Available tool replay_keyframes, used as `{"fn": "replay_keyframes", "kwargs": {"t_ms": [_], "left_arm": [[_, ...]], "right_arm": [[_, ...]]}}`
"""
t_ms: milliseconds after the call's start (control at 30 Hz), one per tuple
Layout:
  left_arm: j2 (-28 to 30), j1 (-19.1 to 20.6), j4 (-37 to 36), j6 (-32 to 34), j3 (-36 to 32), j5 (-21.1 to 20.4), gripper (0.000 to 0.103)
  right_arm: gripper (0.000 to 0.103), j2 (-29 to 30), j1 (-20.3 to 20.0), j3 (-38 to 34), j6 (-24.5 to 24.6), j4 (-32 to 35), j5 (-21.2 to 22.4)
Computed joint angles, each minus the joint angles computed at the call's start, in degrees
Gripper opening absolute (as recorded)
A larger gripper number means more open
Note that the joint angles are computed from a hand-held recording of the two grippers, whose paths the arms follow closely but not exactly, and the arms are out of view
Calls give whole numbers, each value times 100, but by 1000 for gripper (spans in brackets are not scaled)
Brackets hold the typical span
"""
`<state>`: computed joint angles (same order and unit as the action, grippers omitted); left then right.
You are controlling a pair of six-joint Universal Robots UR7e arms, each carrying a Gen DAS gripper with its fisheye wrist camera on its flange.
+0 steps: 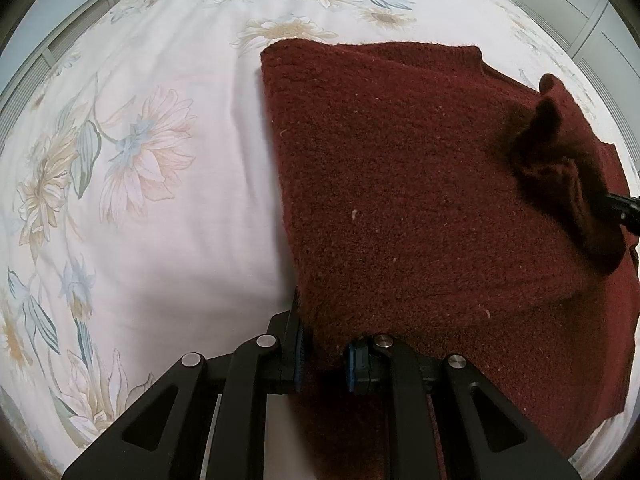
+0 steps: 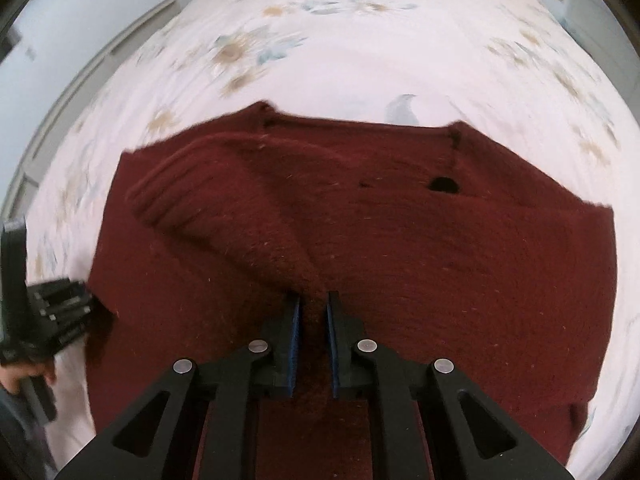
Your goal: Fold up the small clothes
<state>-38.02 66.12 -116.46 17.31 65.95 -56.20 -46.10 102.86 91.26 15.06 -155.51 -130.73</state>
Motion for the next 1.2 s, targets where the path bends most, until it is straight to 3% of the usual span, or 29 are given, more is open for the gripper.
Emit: {"fn": "replay_keyframes", "kwargs": {"t_ms": [267,667,933,1033,1200], "left_arm": [[-31,-16,-57,49,67,26,13],[-55,-53,-76,60,139,121,13],[-72,-68,-100,58,184,137,13],[-84,-64,-129,41,209,125,14],[-106,-70,-188,64,260,150,14]], "right_arm": [[9,-518,-125,595,454,-120,-280],[12,-1248,-433,1639,1176,-431,-175],[60,-1804,-307,1983,1570,-114,-743],[67,-1901,-313,1934,1566,-132,-843],[74,-1837,-508,1689,1609,124,-592]]}}
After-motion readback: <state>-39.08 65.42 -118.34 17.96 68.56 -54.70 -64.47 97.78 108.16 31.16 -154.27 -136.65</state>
